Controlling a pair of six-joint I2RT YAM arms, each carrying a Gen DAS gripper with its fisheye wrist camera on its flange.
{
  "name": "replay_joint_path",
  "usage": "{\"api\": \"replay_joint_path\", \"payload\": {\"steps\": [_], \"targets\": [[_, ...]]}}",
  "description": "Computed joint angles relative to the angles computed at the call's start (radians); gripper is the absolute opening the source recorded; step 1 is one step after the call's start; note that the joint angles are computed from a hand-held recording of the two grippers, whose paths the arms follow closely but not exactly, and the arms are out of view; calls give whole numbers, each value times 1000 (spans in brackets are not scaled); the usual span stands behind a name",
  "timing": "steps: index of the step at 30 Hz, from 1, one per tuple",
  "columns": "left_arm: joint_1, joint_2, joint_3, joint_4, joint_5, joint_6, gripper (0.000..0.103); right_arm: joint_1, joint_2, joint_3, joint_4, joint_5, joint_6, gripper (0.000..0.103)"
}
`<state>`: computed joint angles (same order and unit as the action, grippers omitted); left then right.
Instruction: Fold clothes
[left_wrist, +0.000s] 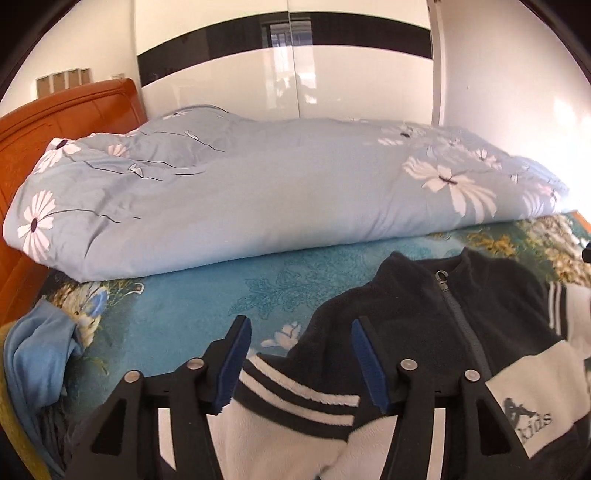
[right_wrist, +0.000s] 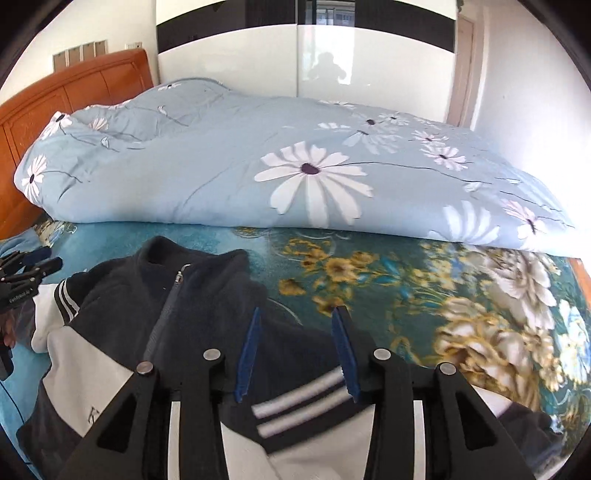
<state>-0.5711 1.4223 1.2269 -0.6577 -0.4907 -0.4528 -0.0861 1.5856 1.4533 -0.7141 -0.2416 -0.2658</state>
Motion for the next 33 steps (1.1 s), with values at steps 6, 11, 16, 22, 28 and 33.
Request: {"api": "replay_joint_path", "payload": {"steps": [6,11,16,22,28,33], "targets": [[-266,-193,-102,-81,-156,-255,79,-607,36,94,-147,-244,58,51],[-458,-180,-97,-155,-267,-452,80,-870,254,276,-278,-400,213,60],[-582,-135,-65,-208,-319,-614,80,-901,356,328,-362,-463,231,70],[-659,-92,-56,-243,-328,-721,80,-849,387,274,-316,-441,235,71],[-688,-100,-89,-283,-321,-797,80,-832,369,210,-242,-420,271,42],[-717,-149,-133,-349,-336,-910,80,-836,314,196,-222,-373,246,11]]}}
